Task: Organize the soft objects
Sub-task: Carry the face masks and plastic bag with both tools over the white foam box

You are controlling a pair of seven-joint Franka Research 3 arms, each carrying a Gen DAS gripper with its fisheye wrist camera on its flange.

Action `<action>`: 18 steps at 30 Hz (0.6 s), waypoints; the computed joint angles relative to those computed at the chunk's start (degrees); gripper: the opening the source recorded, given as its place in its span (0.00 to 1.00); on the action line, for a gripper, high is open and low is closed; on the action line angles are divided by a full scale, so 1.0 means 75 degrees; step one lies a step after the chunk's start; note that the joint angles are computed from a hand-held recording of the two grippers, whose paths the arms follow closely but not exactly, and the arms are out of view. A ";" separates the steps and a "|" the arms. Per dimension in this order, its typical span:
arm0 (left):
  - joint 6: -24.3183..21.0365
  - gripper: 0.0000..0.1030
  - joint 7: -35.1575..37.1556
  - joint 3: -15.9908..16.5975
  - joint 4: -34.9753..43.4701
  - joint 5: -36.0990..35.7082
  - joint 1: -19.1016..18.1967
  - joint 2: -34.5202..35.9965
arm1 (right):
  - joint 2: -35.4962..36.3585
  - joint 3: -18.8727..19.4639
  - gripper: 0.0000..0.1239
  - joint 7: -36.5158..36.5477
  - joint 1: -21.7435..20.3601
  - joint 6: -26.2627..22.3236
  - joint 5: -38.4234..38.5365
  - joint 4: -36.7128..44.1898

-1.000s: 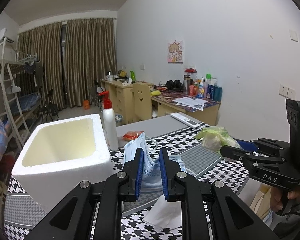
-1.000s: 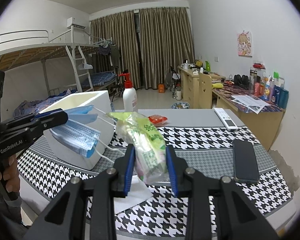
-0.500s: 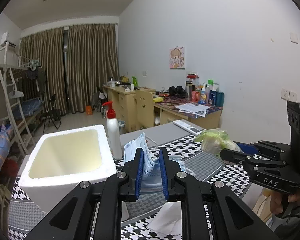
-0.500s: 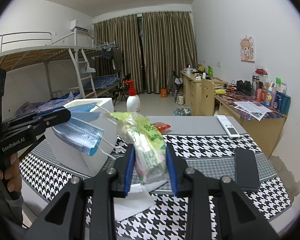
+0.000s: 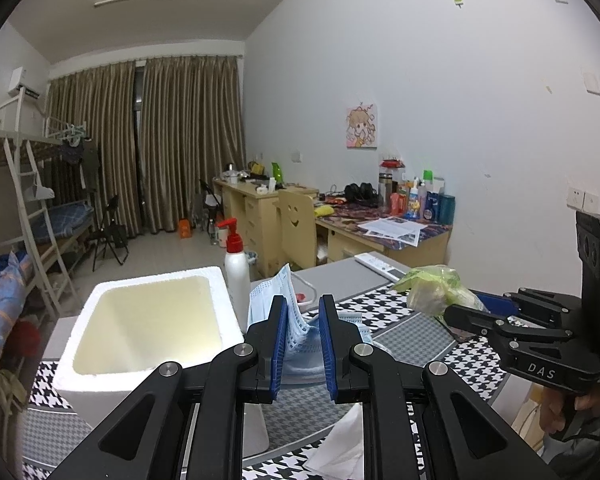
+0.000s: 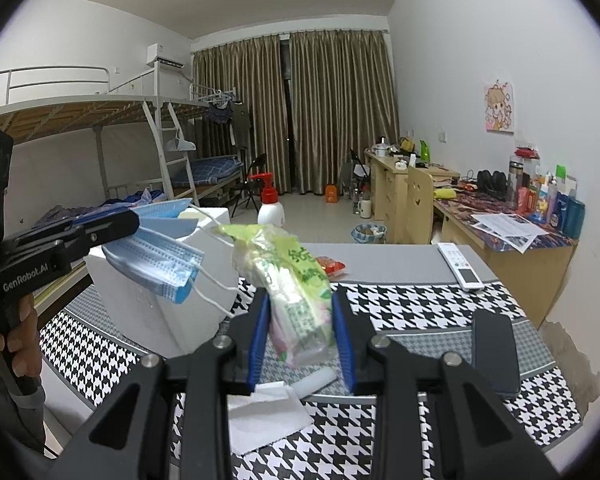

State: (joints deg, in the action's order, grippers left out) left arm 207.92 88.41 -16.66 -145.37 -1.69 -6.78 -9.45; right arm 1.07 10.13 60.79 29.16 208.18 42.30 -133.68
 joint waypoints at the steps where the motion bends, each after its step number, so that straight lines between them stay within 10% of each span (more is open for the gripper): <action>1: 0.0010 0.17 0.0042 -0.0020 0.0004 -0.0060 0.0025 -0.0007 | 0.0008 -0.0008 0.29 0.0058 -0.0013 -0.0008 -0.0081 0.0006; 18: 0.0055 0.17 0.0592 -0.0169 0.0231 -0.0750 0.0210 -0.0043 | 0.0154 -0.0086 0.29 0.0797 -0.0134 -0.0043 -0.1149 0.0183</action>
